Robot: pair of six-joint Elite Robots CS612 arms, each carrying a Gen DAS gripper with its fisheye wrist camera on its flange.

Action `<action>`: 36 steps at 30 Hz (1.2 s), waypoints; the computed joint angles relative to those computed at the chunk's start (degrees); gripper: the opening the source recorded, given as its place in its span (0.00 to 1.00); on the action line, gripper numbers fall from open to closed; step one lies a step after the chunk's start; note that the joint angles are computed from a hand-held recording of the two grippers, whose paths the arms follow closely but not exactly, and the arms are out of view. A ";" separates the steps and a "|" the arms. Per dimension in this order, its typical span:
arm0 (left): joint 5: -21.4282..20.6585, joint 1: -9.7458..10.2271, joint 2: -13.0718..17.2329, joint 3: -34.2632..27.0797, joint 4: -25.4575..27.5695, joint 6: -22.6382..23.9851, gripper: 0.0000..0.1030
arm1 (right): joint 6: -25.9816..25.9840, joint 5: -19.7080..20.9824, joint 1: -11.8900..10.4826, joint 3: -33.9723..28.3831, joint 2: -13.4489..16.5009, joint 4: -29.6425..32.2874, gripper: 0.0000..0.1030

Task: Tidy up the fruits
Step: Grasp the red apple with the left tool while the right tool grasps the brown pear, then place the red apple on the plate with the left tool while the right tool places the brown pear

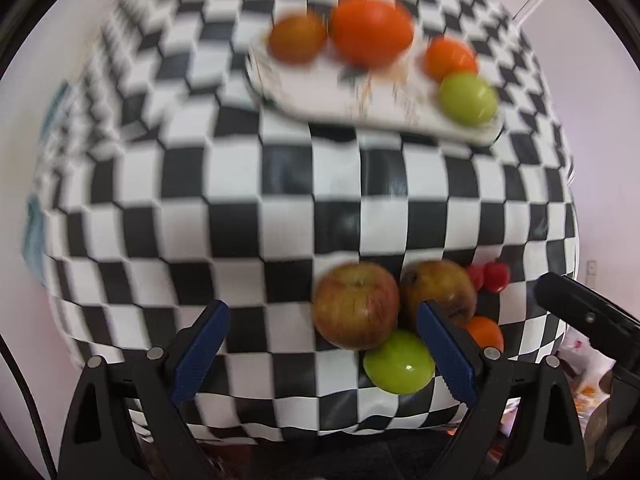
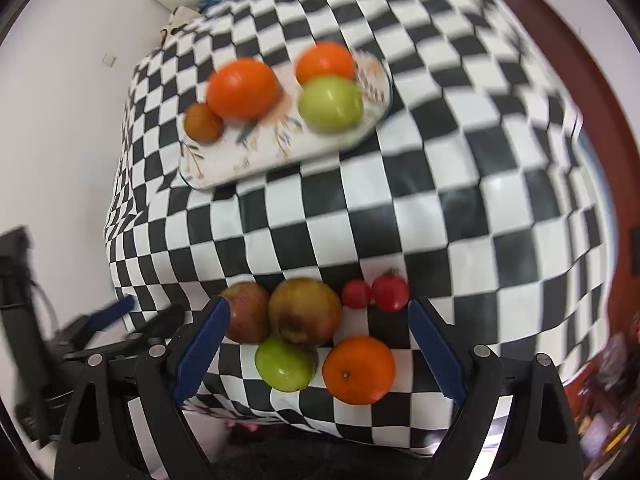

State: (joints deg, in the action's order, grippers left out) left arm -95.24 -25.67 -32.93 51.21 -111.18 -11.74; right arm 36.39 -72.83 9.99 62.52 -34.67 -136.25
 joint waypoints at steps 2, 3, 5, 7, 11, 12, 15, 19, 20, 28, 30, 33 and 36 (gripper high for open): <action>-2.06 0.13 1.35 -1.26 1.80 -0.19 0.93 | 0.13 0.16 -0.06 0.64 0.21 -0.03 0.82; -3.30 0.21 1.99 -1.89 2.62 -0.03 0.93 | 0.12 0.68 -0.15 0.78 0.36 -0.09 0.81; -6.19 0.45 3.26 -3.02 4.09 -0.45 0.89 | 0.18 1.41 -0.24 0.99 0.63 -0.06 0.81; -9.64 1.03 3.64 -2.63 2.89 -2.40 0.76 | -0.21 2.18 -0.28 0.71 0.98 0.39 0.81; -12.46 1.84 3.30 -1.45 0.56 -4.86 0.60 | -1.52 2.82 -0.09 -0.77 1.85 1.67 0.81; -10.17 1.50 2.68 -0.73 0.04 -4.03 0.60 | -1.83 3.27 -0.05 -1.23 2.11 1.99 0.81; -2.66 0.69 0.53 2.09 -1.81 -1.36 0.60 | -3.77 4.63 0.30 -3.57 3.41 3.93 0.81; -1.86 1.17 0.37 2.62 -1.81 -0.72 0.60 | -6.87 5.20 0.98 -7.73 5.66 8.02 0.81; -2.24 1.29 0.57 2.36 -1.68 -0.94 0.61 | -7.35 4.99 1.14 -8.78 6.27 9.14 0.81; -4.35 1.51 2.37 -0.05 0.18 -1.39 0.60 | -13.12 1.67 2.55 -16.36 10.06 17.13 0.73; -4.62 1.67 2.51 -0.20 0.16 -1.72 0.60 | -14.24 0.73 2.73 -17.77 10.67 18.70 0.70; -4.37 1.67 2.09 0.44 -0.19 -2.05 0.60 | -16.82 -1.54 3.28 -19.11 11.15 19.92 0.65; -4.32 1.57 2.19 -0.83 0.50 -2.57 0.60 | -17.77 -2.95 3.73 -18.63 10.77 18.88 0.64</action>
State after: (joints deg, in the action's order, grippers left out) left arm -99.56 -24.10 -30.74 50.39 -110.68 -14.31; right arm 18.62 -75.78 13.73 43.90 -23.90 -117.37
